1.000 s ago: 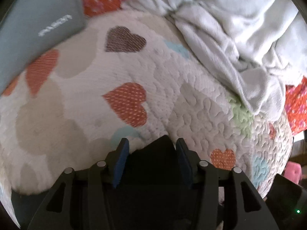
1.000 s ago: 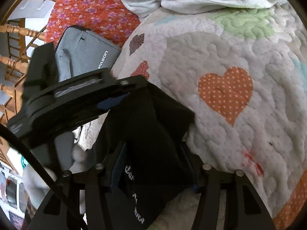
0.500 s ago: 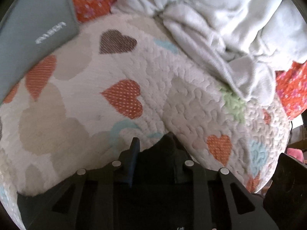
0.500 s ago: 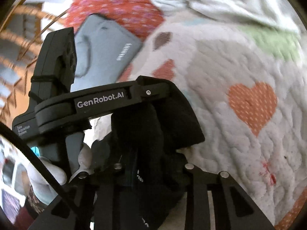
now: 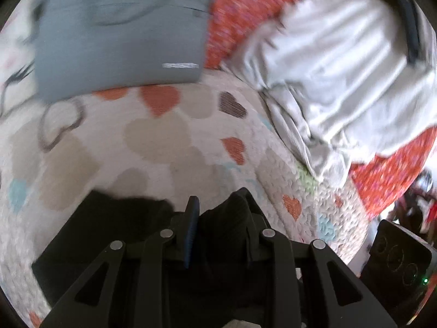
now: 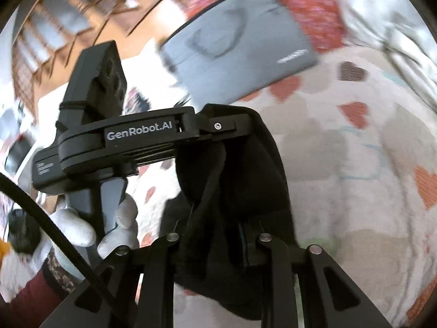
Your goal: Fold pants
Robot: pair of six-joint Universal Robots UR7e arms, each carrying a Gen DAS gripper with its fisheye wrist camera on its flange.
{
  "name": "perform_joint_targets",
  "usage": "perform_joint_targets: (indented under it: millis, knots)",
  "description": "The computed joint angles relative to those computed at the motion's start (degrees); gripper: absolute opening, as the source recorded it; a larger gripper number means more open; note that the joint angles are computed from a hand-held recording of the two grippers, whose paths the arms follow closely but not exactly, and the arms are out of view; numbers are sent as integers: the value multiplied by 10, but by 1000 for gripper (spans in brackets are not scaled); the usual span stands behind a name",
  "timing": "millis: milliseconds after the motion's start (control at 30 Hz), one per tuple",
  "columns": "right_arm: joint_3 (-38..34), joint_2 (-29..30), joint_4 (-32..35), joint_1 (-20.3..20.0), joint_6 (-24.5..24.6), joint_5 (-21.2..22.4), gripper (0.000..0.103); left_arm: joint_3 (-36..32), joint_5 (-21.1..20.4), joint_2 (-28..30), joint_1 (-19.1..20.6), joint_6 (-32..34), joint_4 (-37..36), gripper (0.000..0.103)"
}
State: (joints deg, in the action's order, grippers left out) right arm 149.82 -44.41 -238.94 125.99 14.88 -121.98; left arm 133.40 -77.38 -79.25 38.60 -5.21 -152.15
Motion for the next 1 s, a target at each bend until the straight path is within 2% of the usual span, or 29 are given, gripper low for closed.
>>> perform_joint_targets:
  millis: [200,333,400,533,733,833,867,900,1000]
  knots:
    - [-83,15,155,23,-1,22,24,24,-15,-104,92,-12,14,25]
    - [-143,57,238,25,-5,17,24,24,-21,-125,154,-7,9,25]
    - [-167,79,266,24,-4,14,24,19,-39,-132,191,-3,8,25]
    - [-198,101,304,33,-7,8,24,12,-61,-148,235,11,13,25]
    - [-228,111,354,39,-12,7,28,21,-87,-168,270,0,-8,25]
    - [-235,117,368,49,-28,5,49,27,-80,-184,280,-7,-16,28]
    - [-238,119,374,51,-31,4,61,28,-79,-188,283,-9,-18,28]
    - [-239,120,380,55,-35,7,66,28,-77,-191,288,-9,-18,30]
    - [-245,123,391,70,-39,9,66,26,-69,-206,302,-19,-17,30]
